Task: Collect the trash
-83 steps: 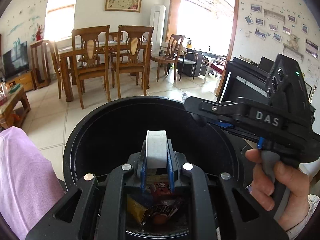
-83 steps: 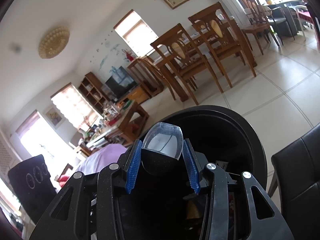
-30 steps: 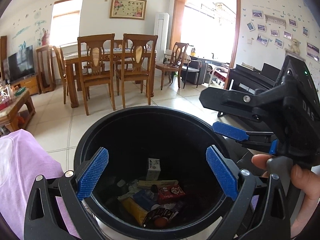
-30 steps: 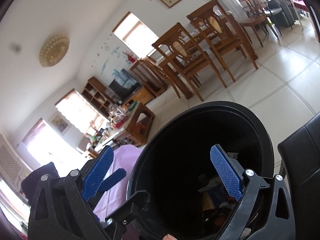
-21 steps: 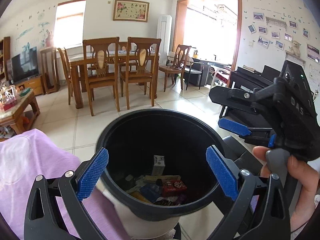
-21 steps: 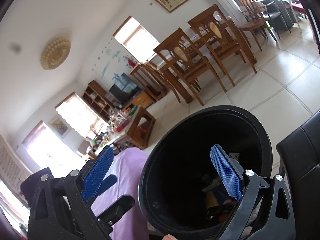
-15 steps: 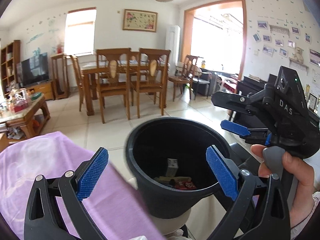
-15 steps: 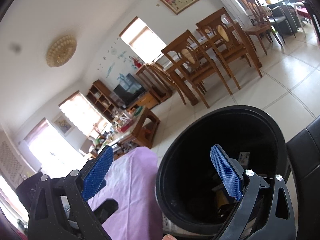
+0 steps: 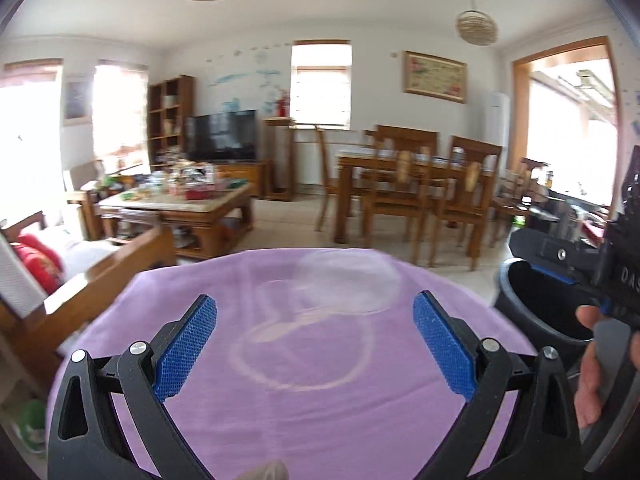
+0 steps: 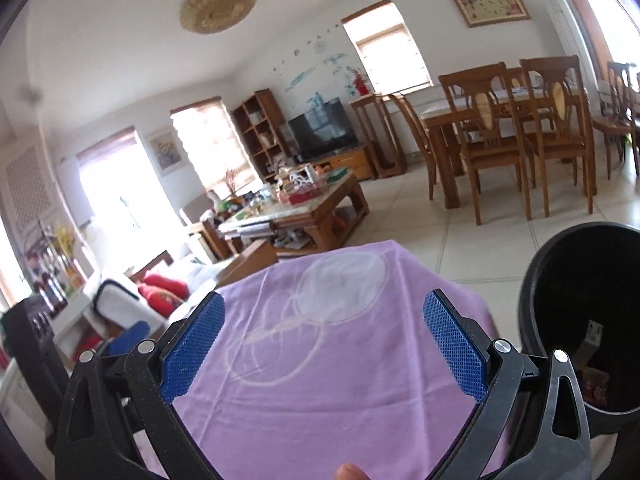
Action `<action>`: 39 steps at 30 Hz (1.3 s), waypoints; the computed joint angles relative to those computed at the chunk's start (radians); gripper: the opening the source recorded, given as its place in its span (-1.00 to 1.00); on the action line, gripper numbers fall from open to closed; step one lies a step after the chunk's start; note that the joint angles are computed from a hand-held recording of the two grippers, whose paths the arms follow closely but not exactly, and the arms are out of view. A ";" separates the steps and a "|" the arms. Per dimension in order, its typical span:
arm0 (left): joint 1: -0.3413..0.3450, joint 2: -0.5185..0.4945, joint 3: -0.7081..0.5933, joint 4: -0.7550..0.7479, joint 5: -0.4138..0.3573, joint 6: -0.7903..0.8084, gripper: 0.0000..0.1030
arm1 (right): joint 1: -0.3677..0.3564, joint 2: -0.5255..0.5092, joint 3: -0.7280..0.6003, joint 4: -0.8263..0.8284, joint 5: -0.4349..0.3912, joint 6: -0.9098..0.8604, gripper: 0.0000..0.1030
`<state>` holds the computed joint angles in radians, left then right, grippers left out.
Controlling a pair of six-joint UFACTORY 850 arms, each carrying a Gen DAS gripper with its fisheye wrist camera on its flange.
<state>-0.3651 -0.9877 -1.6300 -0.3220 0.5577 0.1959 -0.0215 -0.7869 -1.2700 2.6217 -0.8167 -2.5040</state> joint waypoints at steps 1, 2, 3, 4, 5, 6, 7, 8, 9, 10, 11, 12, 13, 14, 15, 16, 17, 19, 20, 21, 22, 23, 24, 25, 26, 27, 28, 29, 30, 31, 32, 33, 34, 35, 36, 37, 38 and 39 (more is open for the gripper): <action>0.012 0.004 0.012 -0.024 0.011 0.009 0.90 | 0.031 -0.005 -0.008 0.058 0.020 -0.062 0.90; 0.022 0.009 0.023 -0.040 0.019 0.011 0.90 | 0.060 -0.010 -0.011 0.114 0.029 -0.119 0.90; 0.031 0.011 0.030 -0.058 0.022 0.016 0.90 | 0.087 -0.018 -0.018 0.172 0.035 -0.176 0.90; 0.040 0.010 0.033 -0.083 0.026 0.025 0.90 | 0.107 -0.027 -0.026 0.218 0.039 -0.218 0.90; 0.047 0.008 0.033 -0.108 0.028 0.035 0.90 | 0.128 -0.038 -0.038 0.274 0.046 -0.267 0.90; 0.053 0.009 0.042 -0.121 0.035 0.034 0.90 | 0.146 -0.050 -0.052 0.323 0.059 -0.309 0.90; 0.059 0.007 0.043 -0.131 0.036 0.028 0.90 | 0.158 -0.063 -0.073 0.355 0.073 -0.335 0.90; 0.065 0.014 0.058 -0.133 0.039 0.015 0.90 | 0.170 -0.073 -0.083 0.395 0.076 -0.366 0.90; 0.069 0.010 0.052 -0.149 0.027 0.017 0.90 | 0.175 -0.083 -0.082 0.420 0.064 -0.385 0.90; 0.075 0.016 0.065 -0.147 0.026 0.009 0.90 | 0.182 -0.089 -0.084 0.443 0.055 -0.399 0.90; 0.076 0.015 0.059 -0.157 0.017 0.012 0.90 | 0.183 -0.097 -0.090 0.455 0.047 -0.408 0.90; 0.077 0.012 0.052 -0.160 0.013 0.013 0.90 | 0.184 -0.106 -0.096 0.467 0.042 -0.419 0.90; 0.076 0.013 0.051 -0.170 0.019 0.021 0.90 | 0.184 -0.109 -0.102 0.474 0.057 -0.422 0.90; 0.075 0.021 0.066 -0.172 0.028 0.023 0.90 | 0.184 -0.114 -0.108 0.466 0.057 -0.412 0.90; 0.077 0.022 0.072 -0.171 0.033 0.024 0.90 | 0.179 -0.116 -0.109 0.448 0.052 -0.396 0.90; 0.075 0.022 0.071 -0.188 0.033 0.041 0.90 | 0.167 -0.119 -0.111 0.423 0.051 -0.378 0.90; 0.071 0.026 0.079 -0.199 0.039 0.050 0.90 | 0.165 -0.122 -0.115 0.402 0.060 -0.358 0.90; 0.067 0.018 0.064 -0.258 0.041 0.100 0.90 | 0.157 -0.127 -0.128 0.348 0.092 -0.323 0.90; 0.065 0.011 0.054 -0.297 0.044 0.132 0.90 | 0.157 -0.130 -0.134 0.340 0.100 -0.318 0.90; 0.062 0.008 0.046 -0.339 0.047 0.167 0.90 | 0.156 -0.131 -0.134 0.331 0.100 -0.311 0.90; 0.060 0.004 0.040 -0.380 0.048 0.201 0.90 | 0.153 -0.126 -0.123 0.313 0.096 -0.297 0.90; 0.060 0.002 0.034 -0.405 0.044 0.221 0.90 | 0.148 -0.131 -0.133 0.273 0.110 -0.262 0.90; 0.062 -0.001 0.028 -0.415 0.035 0.230 0.90 | 0.145 -0.134 -0.140 0.239 0.125 -0.230 0.90; 0.065 -0.001 0.027 -0.412 0.024 0.225 0.90 | 0.141 -0.137 -0.147 0.206 0.135 -0.198 0.90; 0.068 0.002 0.030 -0.400 0.019 0.209 0.90 | 0.138 -0.138 -0.147 0.188 0.134 -0.180 0.90; 0.070 0.004 0.034 -0.389 0.020 0.194 0.90 | 0.136 -0.138 -0.147 0.181 0.132 -0.170 0.90; 0.073 0.008 0.042 -0.370 0.023 0.171 0.90 | 0.134 -0.138 -0.146 0.173 0.130 -0.159 0.90; 0.076 0.012 0.049 -0.351 0.027 0.150 0.90 | 0.132 -0.138 -0.148 0.161 0.131 -0.146 0.90; 0.079 0.014 0.052 -0.337 0.028 0.133 0.90 | 0.129 -0.140 -0.150 0.146 0.132 -0.129 0.90; 0.081 0.015 0.053 -0.326 0.025 0.121 0.90 | 0.128 -0.138 -0.147 0.137 0.132 -0.118 0.90; 0.081 0.014 0.051 -0.321 0.019 0.116 0.90 | 0.126 -0.138 -0.146 0.130 0.132 -0.110 0.90; 0.081 0.014 0.050 -0.318 0.013 0.116 0.90 | 0.124 -0.138 -0.145 0.121 0.129 -0.100 0.90; 0.080 0.013 0.048 -0.319 0.012 0.121 0.90 | 0.123 -0.135 -0.141 0.116 0.126 -0.094 0.90; 0.078 0.014 0.050 -0.321 0.015 0.127 0.90 | 0.122 -0.134 -0.140 0.112 0.124 -0.089 0.90; 0.076 0.016 0.053 -0.323 0.022 0.132 0.90 | 0.122 -0.132 -0.136 0.109 0.122 -0.086 0.90; 0.075 0.016 0.052 -0.327 0.026 0.139 0.90 | 0.120 -0.131 -0.134 0.103 0.122 -0.080 0.90; 0.074 0.016 0.053 -0.327 0.031 0.144 0.90 | 0.119 -0.130 -0.133 0.100 0.122 -0.075 0.90; 0.072 0.016 0.053 -0.330 0.035 0.151 0.90 | 0.117 -0.129 -0.131 0.097 0.120 -0.071 0.90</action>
<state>-0.2930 -0.9722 -1.5770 -0.6520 0.5929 0.3466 0.0958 -0.9158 -1.4009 2.7183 -0.6965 -2.5745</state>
